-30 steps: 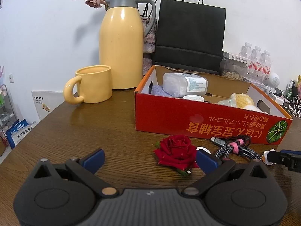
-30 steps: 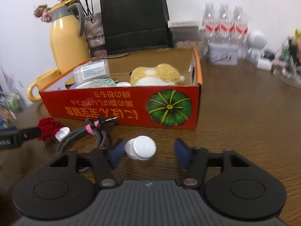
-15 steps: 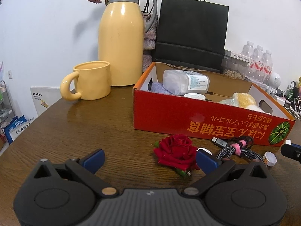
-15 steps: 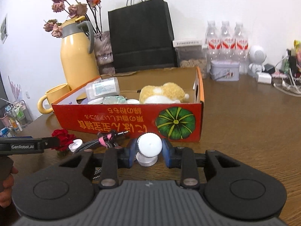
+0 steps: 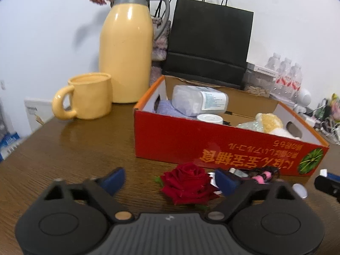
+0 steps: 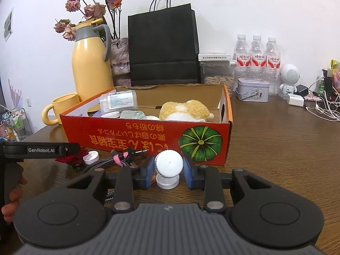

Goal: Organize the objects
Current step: 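Grasp the red rose with the left gripper while the right gripper grasps a white cap, then carry the red rose and white cap into the box and release both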

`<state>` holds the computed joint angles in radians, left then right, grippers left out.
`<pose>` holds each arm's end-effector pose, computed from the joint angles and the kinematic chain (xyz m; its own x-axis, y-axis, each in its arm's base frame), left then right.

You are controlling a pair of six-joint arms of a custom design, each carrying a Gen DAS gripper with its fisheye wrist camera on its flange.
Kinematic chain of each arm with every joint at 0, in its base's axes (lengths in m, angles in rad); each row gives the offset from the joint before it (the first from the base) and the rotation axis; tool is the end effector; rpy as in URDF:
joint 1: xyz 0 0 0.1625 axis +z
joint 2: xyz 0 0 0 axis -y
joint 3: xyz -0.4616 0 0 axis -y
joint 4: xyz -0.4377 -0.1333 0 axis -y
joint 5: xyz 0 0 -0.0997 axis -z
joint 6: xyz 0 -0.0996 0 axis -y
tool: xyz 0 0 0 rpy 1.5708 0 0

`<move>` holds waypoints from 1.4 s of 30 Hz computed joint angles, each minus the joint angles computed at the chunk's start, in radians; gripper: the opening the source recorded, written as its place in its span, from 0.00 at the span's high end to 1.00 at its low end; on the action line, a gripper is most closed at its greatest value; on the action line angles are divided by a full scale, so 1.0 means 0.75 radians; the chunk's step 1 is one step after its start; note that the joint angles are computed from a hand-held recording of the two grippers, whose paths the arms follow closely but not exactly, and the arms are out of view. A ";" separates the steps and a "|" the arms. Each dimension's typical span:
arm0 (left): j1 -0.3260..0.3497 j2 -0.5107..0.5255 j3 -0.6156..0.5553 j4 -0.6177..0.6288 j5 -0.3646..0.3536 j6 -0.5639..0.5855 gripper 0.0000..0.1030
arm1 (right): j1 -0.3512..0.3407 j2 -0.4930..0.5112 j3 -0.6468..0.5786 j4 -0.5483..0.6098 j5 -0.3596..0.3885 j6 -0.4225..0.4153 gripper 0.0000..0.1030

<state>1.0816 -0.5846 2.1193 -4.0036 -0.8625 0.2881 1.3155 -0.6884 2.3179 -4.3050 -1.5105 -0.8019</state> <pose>-0.0704 -0.5539 0.0107 -0.7888 0.0678 -0.6109 0.5392 0.5536 -0.6347 0.0175 -0.4845 0.0632 -0.7626 -0.1734 0.6232 -0.6250 0.4461 -0.6406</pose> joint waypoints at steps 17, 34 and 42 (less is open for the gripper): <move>-0.007 -0.019 0.062 -0.157 -0.045 0.009 0.70 | -0.012 0.011 0.009 -0.053 0.034 -0.016 0.71; -0.083 0.006 0.004 -0.242 -0.094 0.075 0.71 | 0.024 0.086 -0.086 -0.211 0.135 -0.046 0.71; -0.104 0.082 -0.165 -0.156 -0.141 0.124 0.71 | 0.065 0.092 -0.195 -0.134 0.132 -0.053 0.71</move>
<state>1.0037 -0.5229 1.9954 -4.1207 -0.9680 0.3813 1.3645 -0.6197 2.1720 -4.4053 -1.4115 -0.8418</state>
